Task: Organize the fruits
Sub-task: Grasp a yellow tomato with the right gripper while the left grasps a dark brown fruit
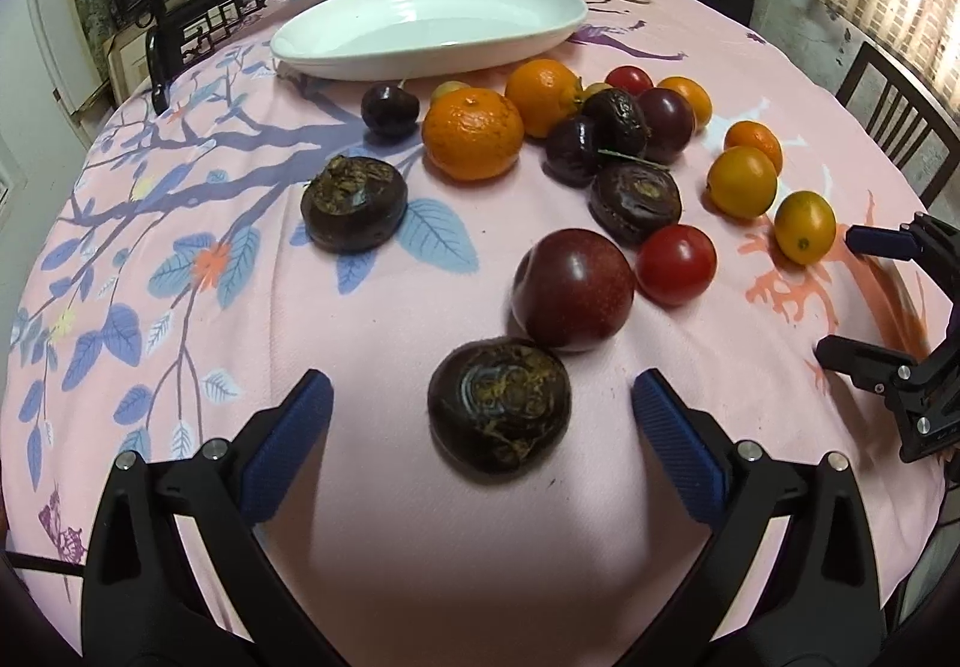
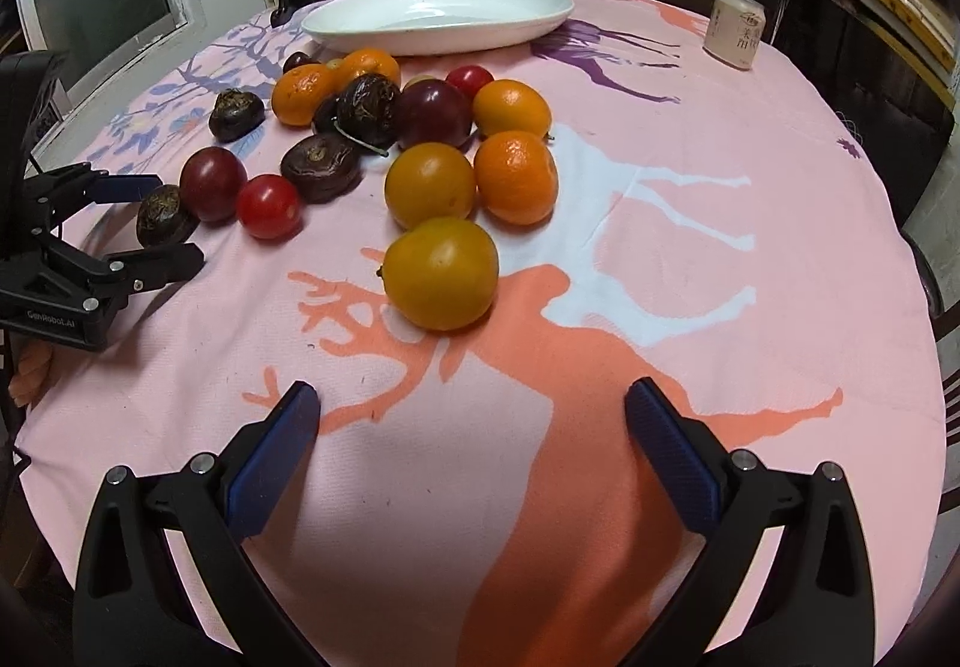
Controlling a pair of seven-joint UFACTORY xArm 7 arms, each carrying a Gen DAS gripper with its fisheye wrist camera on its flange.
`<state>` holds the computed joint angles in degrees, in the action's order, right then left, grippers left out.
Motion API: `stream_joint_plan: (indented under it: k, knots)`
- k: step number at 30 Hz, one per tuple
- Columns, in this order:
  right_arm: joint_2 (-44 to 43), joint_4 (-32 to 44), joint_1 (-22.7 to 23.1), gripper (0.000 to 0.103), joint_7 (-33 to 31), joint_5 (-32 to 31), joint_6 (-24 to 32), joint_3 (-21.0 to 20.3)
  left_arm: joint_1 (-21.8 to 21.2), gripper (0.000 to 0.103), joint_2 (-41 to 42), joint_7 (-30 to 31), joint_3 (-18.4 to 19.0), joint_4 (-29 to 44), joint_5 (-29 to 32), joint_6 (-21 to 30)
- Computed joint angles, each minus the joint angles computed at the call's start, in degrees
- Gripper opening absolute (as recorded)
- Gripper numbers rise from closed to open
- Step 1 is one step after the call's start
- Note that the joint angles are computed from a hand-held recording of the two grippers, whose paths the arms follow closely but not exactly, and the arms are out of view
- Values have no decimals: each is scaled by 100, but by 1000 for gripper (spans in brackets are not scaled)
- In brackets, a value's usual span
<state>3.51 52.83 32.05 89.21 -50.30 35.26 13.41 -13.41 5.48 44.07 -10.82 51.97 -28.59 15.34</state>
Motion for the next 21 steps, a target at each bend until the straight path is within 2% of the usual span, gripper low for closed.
stream_joint_plan:
  k: [2,4,5,6,7,10,11,12,13,14,18,21]
  knots:
    - [-79,-85,-12,102,244,-146,-120,-21,-14,100,-23,9,-14,-32,7,-78]
    - [-159,-169,-64,99,639,-512,-409,-44,-5,88,-83,253,-68,-84,-179,-143]
    - [-150,-143,-84,91,729,-609,-432,-34,8,84,-98,453,-96,-71,-340,-90]
    - [-100,-69,-100,82,765,-667,-417,-27,15,75,-117,673,-123,-68,-536,-47]
    - [-50,-10,-119,80,820,-764,-437,-42,15,67,-135,920,-143,-58,-742,13]
    - [79,88,-191,70,690,-558,-610,-121,-40,56,-175,1285,-114,-63,-1082,93]
    - [44,65,-178,60,769,-610,-631,-135,-48,53,-179,1408,-100,-47,-1215,145]
    - [17,25,-189,48,877,-716,-751,-159,-46,42,-188,1554,-86,-25,-1380,226]
    - [-7,-9,-205,47,942,-745,-809,-171,-29,41,-196,1714,-63,22,-1565,392]
    - [-32,-42,-218,36,1043,-816,-866,-178,-37,41,-199,1757,-30,39,-1619,455]
    - [-128,-176,-315,36,1340,-1099,-1168,-194,-22,41,-270,2084,59,138,-2077,761]
    - [-351,-197,-386,36,1561,-1366,-1126,-152,-29,41,-304,2003,158,406,-2150,881]
